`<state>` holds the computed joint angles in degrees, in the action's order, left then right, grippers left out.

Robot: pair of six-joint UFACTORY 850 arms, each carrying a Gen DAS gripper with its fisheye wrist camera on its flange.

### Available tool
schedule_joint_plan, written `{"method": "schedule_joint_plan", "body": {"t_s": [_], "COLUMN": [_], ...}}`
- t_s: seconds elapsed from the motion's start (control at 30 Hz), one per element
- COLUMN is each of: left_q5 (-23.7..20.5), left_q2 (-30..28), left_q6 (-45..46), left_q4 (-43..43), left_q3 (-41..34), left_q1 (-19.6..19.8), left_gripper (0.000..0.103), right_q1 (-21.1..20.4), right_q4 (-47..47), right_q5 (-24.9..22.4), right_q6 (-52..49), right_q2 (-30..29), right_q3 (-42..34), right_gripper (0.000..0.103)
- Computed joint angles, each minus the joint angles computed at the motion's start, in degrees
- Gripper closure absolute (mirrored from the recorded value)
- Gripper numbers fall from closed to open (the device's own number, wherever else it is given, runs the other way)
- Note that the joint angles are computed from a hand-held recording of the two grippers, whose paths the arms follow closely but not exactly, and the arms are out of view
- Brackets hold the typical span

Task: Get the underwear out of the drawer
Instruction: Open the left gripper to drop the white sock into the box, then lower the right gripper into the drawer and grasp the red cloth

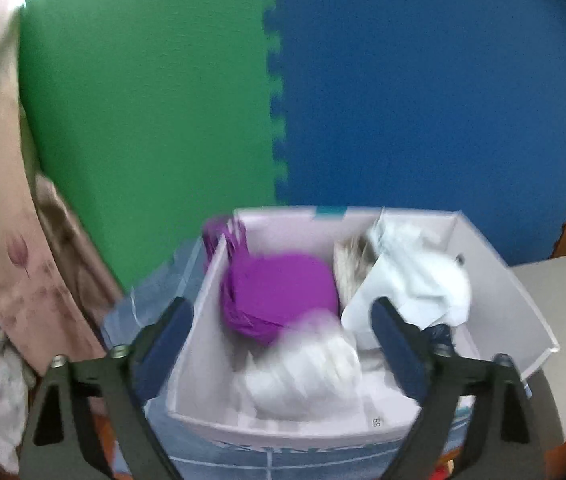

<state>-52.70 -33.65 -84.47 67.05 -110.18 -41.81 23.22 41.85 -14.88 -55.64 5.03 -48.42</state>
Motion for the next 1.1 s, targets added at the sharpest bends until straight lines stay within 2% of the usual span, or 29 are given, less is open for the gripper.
{"method": "schedule_joint_plan", "body": {"t_s": [0.07, 0.13, 0.23, 0.33, 0.43, 0.5, 0.57, 0.67, 0.73, 0.9, 1.1], "left_q5": [-0.3, 2.1, -1.1, -5.7, -5.8, -1.9, -2.2, -4.7, -3.7, -5.7, -5.6], "left_q2": [4.4, 10.5, 18.3, 23.0, 26.2, 28.4, 30.1, 29.6, 29.9, 29.1, 28.5], "left_q6": [-5.2, -14.4, -24.5, -28.1, -33.4, -37.5, -44.2, -41.7, -42.3, -39.8, -39.3], "left_q4": [4.4, 10.4, 17.5, 15.6, 12.7, 10.5, 14.9, 14.0, 14.9, 16.5, 17.5], "left_q3": [6.1, 15.0, 27.6, 36.9, 44.1, 46.2, 48.5, 48.0, 48.3, 47.9, 47.2], "left_q1": [-1.6, -3.0, -6.6, -9.2, -10.1, -8.7, -8.6, -9.0, -9.0, -10.1, -10.3], "left_gripper": [0.005, 0.001, 0.000, 0.000, 0.000, 0.000, 0.000, 0.000, 0.000, 0.000, 0.000], "right_q1": [-0.7, -2.0, -4.4, -7.2, -8.9, -8.6, -6.9, -3.9, -2.3, -1.0, -0.3], "right_q4": [-0.9, 0.3, 0.8, -2.7, -6.2, -10.9, -17.3, -28.5, -34.2, -38.4, -46.9], "right_q5": [-0.5, -1.4, -2.4, -5.1, -7.7, -10.3, -11.7, -14.6, -16.9, -21.0, -22.5], "right_q6": [2.0, 2.7, 6.7, 14.8, 20.7, 25.3, 30.3, 41.4, 48.7, 55.0, 62.6], "right_q2": [-0.5, -1.1, -2.0, -4.6, -8.0, -11.2, -14.7, -21.1, -25.9, -34.0, -38.2], "right_q3": [-0.4, -1.3, -2.5, -5.7, -9.7, -13.1, -16.3, -21.6, -25.2, -31.2, -34.3], "right_gripper": [0.028, 0.028, 0.028, 0.028, 0.028, 0.028, 0.028, 0.028, 0.028, 0.028, 0.028]}}
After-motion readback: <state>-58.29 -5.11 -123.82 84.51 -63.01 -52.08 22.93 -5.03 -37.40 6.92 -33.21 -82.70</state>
